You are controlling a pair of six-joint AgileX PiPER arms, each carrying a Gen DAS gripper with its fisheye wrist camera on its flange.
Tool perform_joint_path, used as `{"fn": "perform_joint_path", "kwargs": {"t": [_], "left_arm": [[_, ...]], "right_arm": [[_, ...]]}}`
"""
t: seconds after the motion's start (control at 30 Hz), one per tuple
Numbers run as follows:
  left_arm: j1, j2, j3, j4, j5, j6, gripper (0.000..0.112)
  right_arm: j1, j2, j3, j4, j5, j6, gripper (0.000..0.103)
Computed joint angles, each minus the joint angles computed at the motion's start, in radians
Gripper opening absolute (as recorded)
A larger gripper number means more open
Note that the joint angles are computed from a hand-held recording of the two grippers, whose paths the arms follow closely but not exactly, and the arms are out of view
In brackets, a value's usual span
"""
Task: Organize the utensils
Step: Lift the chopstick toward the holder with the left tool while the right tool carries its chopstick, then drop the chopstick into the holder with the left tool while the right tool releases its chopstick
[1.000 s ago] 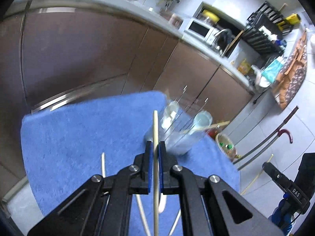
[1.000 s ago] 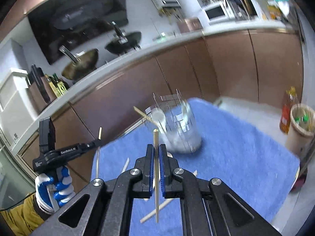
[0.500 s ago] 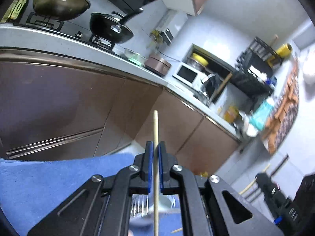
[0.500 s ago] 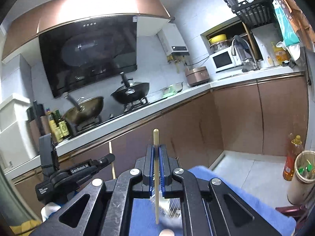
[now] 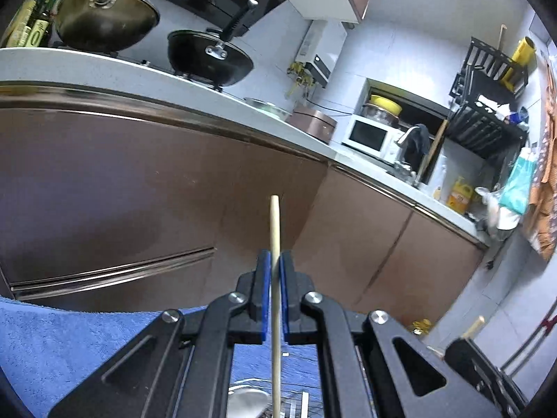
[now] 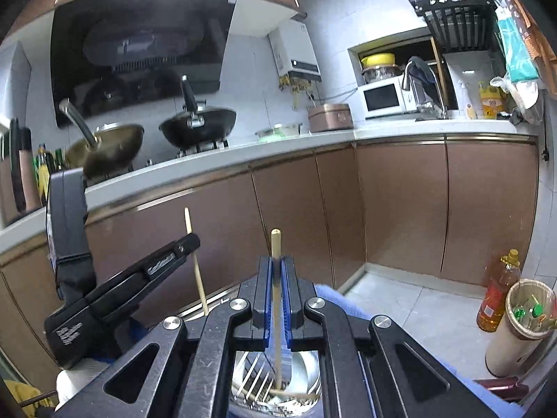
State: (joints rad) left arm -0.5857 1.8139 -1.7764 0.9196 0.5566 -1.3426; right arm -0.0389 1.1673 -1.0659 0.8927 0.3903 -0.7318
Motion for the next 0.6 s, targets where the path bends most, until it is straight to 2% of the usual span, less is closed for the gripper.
{"fn": "perform_joint_path", "kwargs": {"t": [0.1,0.17,0.27,0.3,0.37,0.43,0.5,0.6], "left_arm": [[-0.008,-0.008,0.086,0.117,-0.037,-0.122,0.005],[0.001,-0.026,0.142,0.146,-0.095,-0.163,0.006],[0.004,-0.067,0.216,0.206,-0.137,-0.214,0.01],[0.005,-0.085,0.242,0.217,-0.146,-0.22,0.016],[0.01,-0.133,0.296,0.216,-0.17,-0.22,0.022],[0.007,-0.188,0.342,0.165,-0.172,-0.166,0.028],[0.0,-0.241,0.367,0.052,-0.158,-0.038,0.035],[-0.035,-0.326,0.405,-0.047,-0.1,0.099,0.036]], "right_arm": [[0.001,-0.012,0.052,0.005,-0.006,-0.02,0.007],[-0.01,-0.021,0.071,0.023,0.012,-0.038,0.007],[-0.039,-0.035,0.078,0.043,0.05,-0.057,0.022],[-0.053,-0.05,0.084,0.05,0.065,-0.059,0.027],[-0.069,-0.073,0.081,0.023,0.085,-0.029,0.029],[-0.101,-0.105,0.083,0.028,0.123,-0.025,0.03],[-0.153,-0.149,0.078,0.034,0.183,-0.015,0.03],[-0.246,-0.217,0.078,0.079,0.281,-0.026,0.032]]}}
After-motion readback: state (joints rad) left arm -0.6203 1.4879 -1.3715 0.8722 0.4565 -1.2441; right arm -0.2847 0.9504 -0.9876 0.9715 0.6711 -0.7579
